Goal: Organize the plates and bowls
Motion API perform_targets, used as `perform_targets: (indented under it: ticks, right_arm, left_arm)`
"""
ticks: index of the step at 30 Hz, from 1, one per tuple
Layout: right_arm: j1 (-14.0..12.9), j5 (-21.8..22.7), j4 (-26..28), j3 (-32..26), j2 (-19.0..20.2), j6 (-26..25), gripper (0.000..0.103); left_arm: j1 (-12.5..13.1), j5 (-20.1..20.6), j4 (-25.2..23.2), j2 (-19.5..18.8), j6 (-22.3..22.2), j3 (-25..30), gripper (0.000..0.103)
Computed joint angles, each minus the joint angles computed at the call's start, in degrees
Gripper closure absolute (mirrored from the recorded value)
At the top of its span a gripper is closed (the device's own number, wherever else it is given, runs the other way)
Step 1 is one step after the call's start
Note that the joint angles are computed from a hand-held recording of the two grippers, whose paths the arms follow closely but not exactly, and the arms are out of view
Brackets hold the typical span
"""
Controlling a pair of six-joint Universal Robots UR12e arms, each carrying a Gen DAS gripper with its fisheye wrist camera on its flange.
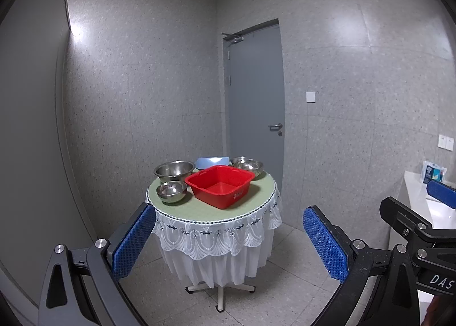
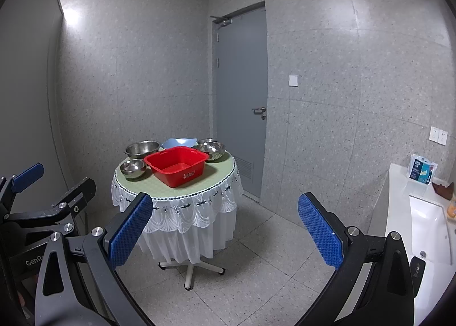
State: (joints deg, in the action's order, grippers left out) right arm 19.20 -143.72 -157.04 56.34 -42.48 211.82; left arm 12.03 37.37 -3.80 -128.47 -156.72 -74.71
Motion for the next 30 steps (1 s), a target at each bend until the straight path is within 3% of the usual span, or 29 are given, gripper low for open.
perform_targets:
  ticks: [18,30]
  right_arm:
    - [-0.8,1.6,-0.3,-0.3,0.0,-0.5,0.0]
    - [-1.5,3.3,2.6,-2.8,0.4,-0.4,0.0]
  left_arm:
    - [-0.6,1.5,0.2,0.7,-0.1,-0.4,0.001]
    - [-1.6,3.5,-5.4,0.8,1.1,3.1,0.001]
